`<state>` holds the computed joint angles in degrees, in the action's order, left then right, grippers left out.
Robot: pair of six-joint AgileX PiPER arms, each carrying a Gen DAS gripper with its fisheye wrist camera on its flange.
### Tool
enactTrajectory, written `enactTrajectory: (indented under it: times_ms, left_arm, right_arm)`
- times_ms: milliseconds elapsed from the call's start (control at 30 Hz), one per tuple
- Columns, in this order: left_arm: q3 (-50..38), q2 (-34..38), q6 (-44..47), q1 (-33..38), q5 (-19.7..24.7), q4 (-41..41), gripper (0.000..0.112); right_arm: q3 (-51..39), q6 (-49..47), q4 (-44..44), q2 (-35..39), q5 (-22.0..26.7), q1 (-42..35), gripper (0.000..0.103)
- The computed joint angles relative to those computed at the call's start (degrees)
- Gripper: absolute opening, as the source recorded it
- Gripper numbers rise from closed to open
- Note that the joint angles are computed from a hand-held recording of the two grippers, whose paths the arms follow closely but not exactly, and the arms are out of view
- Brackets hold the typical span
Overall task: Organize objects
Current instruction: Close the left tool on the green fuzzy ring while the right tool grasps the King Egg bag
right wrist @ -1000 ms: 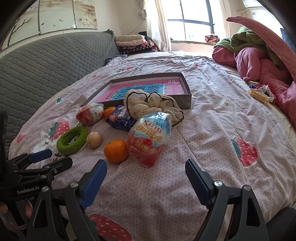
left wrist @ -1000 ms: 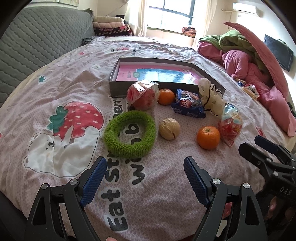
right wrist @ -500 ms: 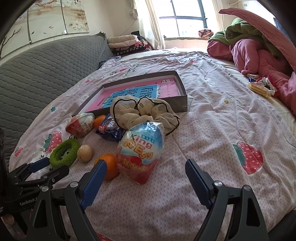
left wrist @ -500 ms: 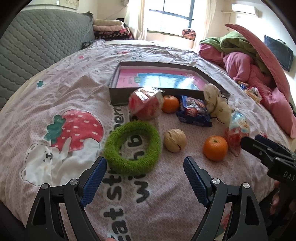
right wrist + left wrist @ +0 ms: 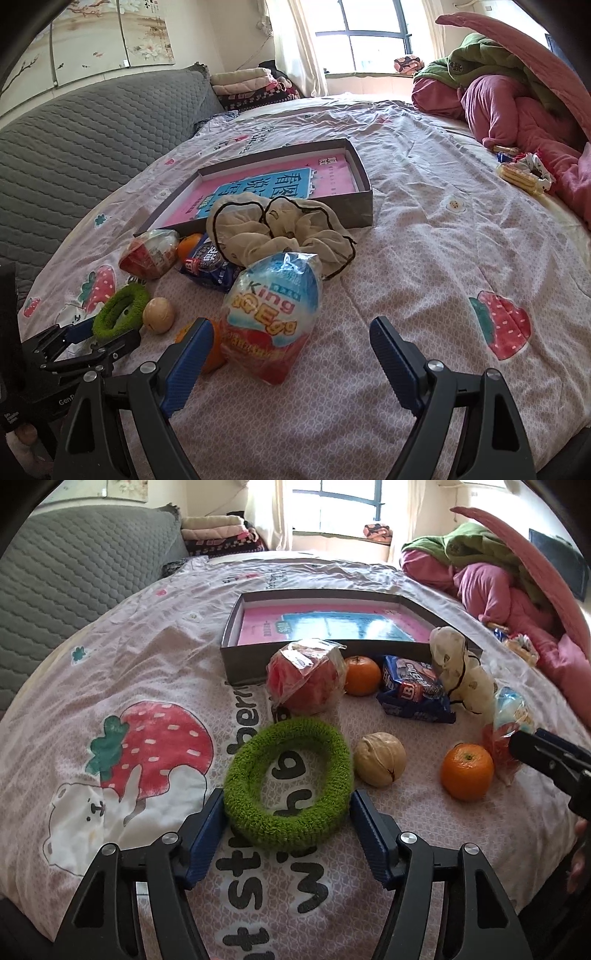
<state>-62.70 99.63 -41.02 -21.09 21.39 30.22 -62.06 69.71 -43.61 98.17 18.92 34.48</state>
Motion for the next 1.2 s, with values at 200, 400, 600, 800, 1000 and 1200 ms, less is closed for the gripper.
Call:
enactTrajectory:
  times_ms: [200, 400, 600, 800, 1000, 1200]
  left_arm:
    - [-1.6, 1.8, 0.3, -0.1, 0.6, 1.2, 0.064]
    - [-3.6, 3.2, 7.8, 1.8, -0.1, -6.8, 0.059]
    - [-4.3, 3.9, 12.9, 3.0, -0.9, -12.3, 0.053]
    - [-3.3, 3.4, 14.2, 3.3, -2.5, -13.9, 0.039]
    - [-2.3, 2.8, 16.4, 3.5, -3.8, -16.0, 0.027]
    - [-0.1, 1.1, 20.1, 3.8, -5.8, -20.2, 0.025]
  right_arm:
    - [-1.3, -2.7, 2.1, 1.1, 0.1, -0.6, 0.086]
    - [-3.4, -8.0, 7.2, 2.6, 0.2, -1.1, 0.086]
    - [-4.9, -19.0, 19.6, 4.5, -1.8, -2.7, 0.076]
    - [-3.1, -26.2, 28.0, 4.3, -5.6, -4.2, 0.059]
    - [-1.4, -9.6, 9.2, 3.2, -6.4, -1.9, 0.056]
    - [1.0, 10.0, -12.8, 1.3, -5.9, -0.1, 0.056]
